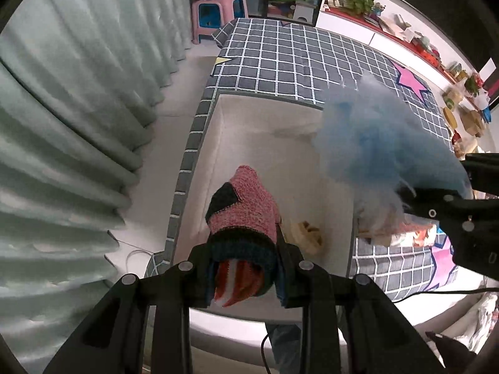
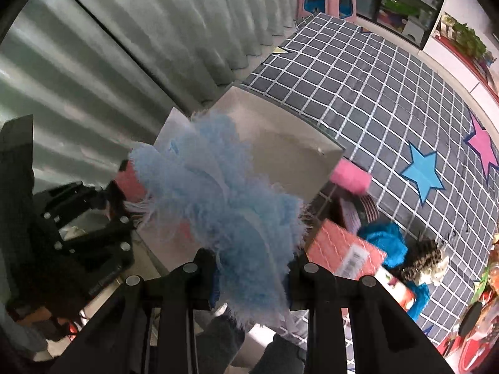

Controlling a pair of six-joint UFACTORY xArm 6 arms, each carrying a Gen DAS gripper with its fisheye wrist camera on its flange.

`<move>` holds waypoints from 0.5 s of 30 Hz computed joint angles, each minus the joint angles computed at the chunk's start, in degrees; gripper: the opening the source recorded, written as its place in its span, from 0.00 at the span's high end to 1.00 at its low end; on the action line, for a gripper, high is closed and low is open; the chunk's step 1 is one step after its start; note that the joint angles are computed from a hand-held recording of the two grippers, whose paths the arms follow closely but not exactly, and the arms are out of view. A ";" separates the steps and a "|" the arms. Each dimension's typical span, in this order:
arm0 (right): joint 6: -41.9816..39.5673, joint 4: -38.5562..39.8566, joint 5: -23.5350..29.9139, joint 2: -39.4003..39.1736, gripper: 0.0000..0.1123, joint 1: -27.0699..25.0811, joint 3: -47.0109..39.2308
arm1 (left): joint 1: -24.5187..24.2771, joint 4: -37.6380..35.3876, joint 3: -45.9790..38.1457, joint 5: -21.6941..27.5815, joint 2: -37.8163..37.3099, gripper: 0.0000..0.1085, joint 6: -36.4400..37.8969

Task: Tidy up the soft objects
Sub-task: 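Lower the pink glove into the box with the left tool while the right tool brings the duster over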

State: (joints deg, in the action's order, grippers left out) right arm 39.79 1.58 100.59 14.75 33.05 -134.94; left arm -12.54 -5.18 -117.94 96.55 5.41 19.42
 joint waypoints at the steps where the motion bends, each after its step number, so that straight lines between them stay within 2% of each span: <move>1: -0.07 0.64 0.49 1.55 0.73 -0.54 -1.90 | -0.09 0.05 -0.53 0.08 0.61 0.71 -0.31; 15: 0.64 5.90 3.91 11.72 0.73 -5.21 -13.18 | -1.90 2.11 -2.64 0.16 5.80 0.71 -4.78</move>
State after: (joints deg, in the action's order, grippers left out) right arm 40.43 7.49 104.50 26.47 27.84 -148.12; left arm -14.44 -3.07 -120.58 96.70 11.21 14.64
